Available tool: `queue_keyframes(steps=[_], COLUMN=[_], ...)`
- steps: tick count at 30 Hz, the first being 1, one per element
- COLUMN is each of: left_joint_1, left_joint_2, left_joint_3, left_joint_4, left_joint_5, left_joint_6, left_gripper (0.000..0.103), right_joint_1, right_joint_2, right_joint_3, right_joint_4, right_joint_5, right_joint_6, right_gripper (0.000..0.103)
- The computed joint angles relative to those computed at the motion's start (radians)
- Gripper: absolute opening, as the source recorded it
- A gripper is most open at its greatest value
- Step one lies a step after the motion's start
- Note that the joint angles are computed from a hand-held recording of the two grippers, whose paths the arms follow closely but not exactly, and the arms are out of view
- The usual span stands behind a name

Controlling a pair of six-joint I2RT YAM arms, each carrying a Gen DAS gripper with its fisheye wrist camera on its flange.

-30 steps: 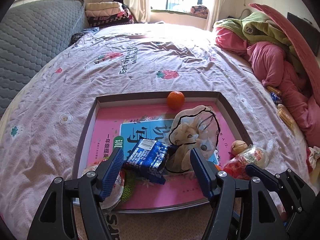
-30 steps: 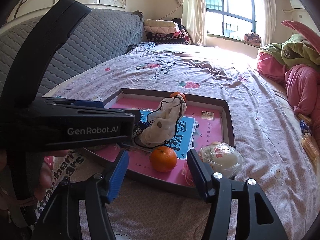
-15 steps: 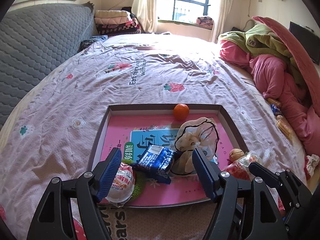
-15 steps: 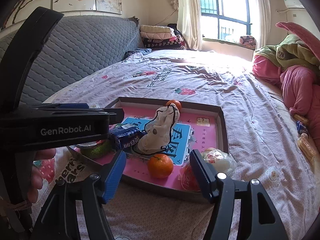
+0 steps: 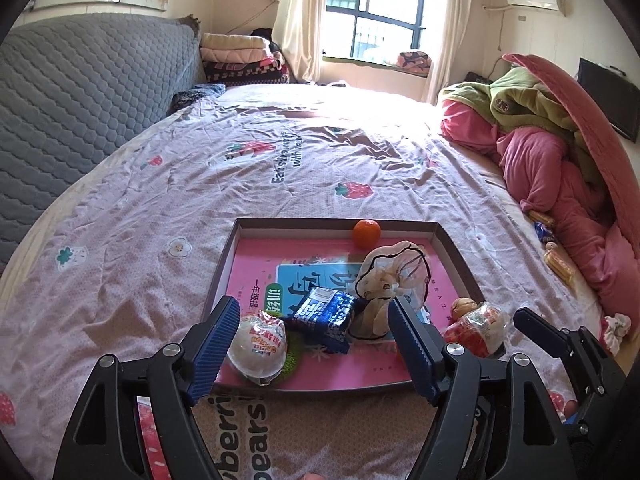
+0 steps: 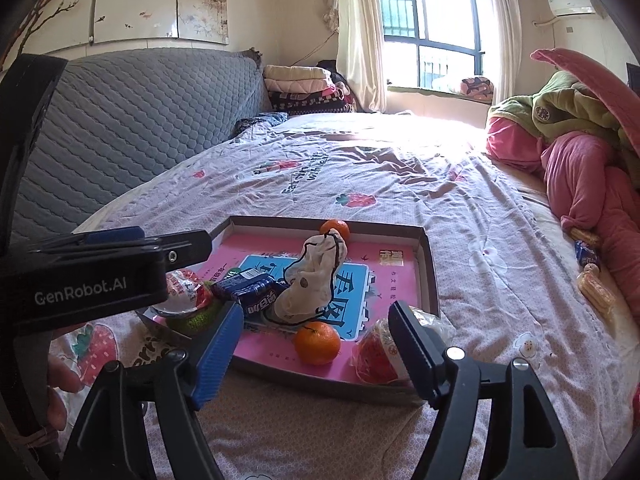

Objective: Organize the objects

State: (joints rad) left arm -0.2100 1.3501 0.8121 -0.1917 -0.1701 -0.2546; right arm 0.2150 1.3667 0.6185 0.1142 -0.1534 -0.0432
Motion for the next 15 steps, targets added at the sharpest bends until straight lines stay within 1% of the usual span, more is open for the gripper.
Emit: queue_keyframes(steps=[2, 6, 10, 15], left_joint_1=[-0.001, -0.005, -0.012, -0.016], left_joint_2=[-0.027, -0.090, -0.132, -0.178], left_joint_3=[-0.016, -0.061, -0.092, -0.138], left_joint_4=[-0.004, 0.001, -0.012, -0.014], left_joint_5=[-0.014, -0.038, -0.063, -0.099], left_joint_6=[0.003, 0.000, -0.003, -0.003], left_gripper=[0.078, 0.078, 0.078, 0.078], right_joint_1=[0.003, 0.009, 0.027, 0.043], right_joint_2=[-0.015, -0.049, -0.084, -0.125], right_joint_3=[-0.006, -0.020, -0.035, -0.051], right_joint_4=[-0.005, -0.018, -0.033, -0.060], right_joint_5=[0.009, 0.018, 0.048, 0.077], right_joint_6=[0.011, 0.039, 0.041, 0.049], right_gripper=[0.079, 0.081, 0.086, 0.087])
